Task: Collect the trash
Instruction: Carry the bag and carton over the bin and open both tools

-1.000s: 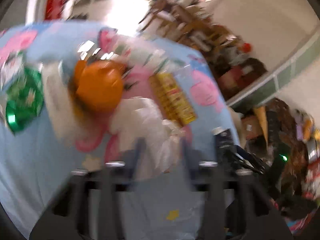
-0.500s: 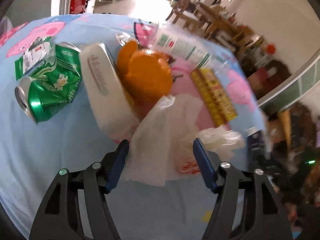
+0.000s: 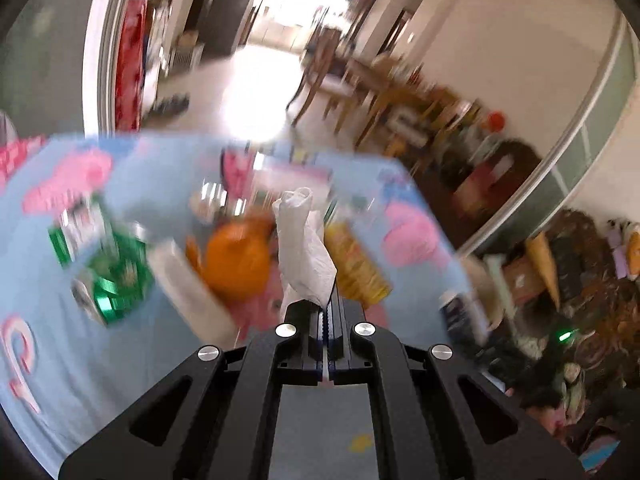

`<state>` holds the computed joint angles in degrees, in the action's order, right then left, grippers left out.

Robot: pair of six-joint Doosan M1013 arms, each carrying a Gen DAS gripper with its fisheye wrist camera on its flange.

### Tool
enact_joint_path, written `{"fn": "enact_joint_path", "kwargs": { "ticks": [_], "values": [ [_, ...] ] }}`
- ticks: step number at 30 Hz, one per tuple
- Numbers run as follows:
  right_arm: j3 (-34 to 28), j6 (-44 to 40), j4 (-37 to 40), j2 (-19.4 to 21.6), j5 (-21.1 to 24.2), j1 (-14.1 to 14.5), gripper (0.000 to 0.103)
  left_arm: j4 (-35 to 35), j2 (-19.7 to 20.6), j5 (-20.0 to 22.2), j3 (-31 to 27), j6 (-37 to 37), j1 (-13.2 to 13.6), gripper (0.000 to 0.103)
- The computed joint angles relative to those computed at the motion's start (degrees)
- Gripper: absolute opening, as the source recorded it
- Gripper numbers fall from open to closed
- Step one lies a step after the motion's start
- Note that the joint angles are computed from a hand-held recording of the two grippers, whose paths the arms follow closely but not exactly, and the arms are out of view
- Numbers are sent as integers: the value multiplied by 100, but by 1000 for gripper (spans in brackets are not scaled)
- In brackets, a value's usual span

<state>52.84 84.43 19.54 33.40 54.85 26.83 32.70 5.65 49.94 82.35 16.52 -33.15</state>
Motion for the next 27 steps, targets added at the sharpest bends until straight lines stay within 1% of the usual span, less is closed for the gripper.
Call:
{"fn": "enact_joint_path", "kwargs": {
  "ticks": [2,5,7,10,12,14,16,18,20,21,23,26,27],
  "values": [
    [-69,89,108,63,114,-54,49,244,-29,-121,-82,-37,-40,1],
    [-104,220,170,113,179,-114,49,56,110,-257,-349,362,-42,1],
    [-117,311,-247,124,135,-60,49,-291,273,-380,-544,775,-46,1],
    [-91,171,-322,117,95,-50,50,-862,557,-427,-880,1421,-24,1],
    [10,156,-565,51,-46,-7,51,-1275,780,-463,-1114,1823,-38,1],
    [115,-34,-575,-4,-146,5,48,-1610,1002,-451,-1354,2191,-31,1],
    [230,-184,-421,-64,-256,-28,48,-2100,1250,-406,-1656,2685,10,1],
    [347,27,-249,-138,-513,-154,48,-2656,1552,-299,-2058,3230,57,1],
    [369,435,-66,-154,-695,-331,48,-2974,1857,-142,-2479,3637,81,1],
    [348,684,105,-136,-737,-449,48,-3220,2106,8,-2848,3924,98,1],
    [203,1484,290,-33,-711,-724,48,-3545,2472,242,-3399,4258,118,1],
    [-59,2110,317,150,-596,-962,48,-3814,3231,808,-4599,4715,82,1],
    [-179,2307,266,230,-546,-1025,48,-3840,3591,1100,-5194,4845,57,1]
  ]
}}
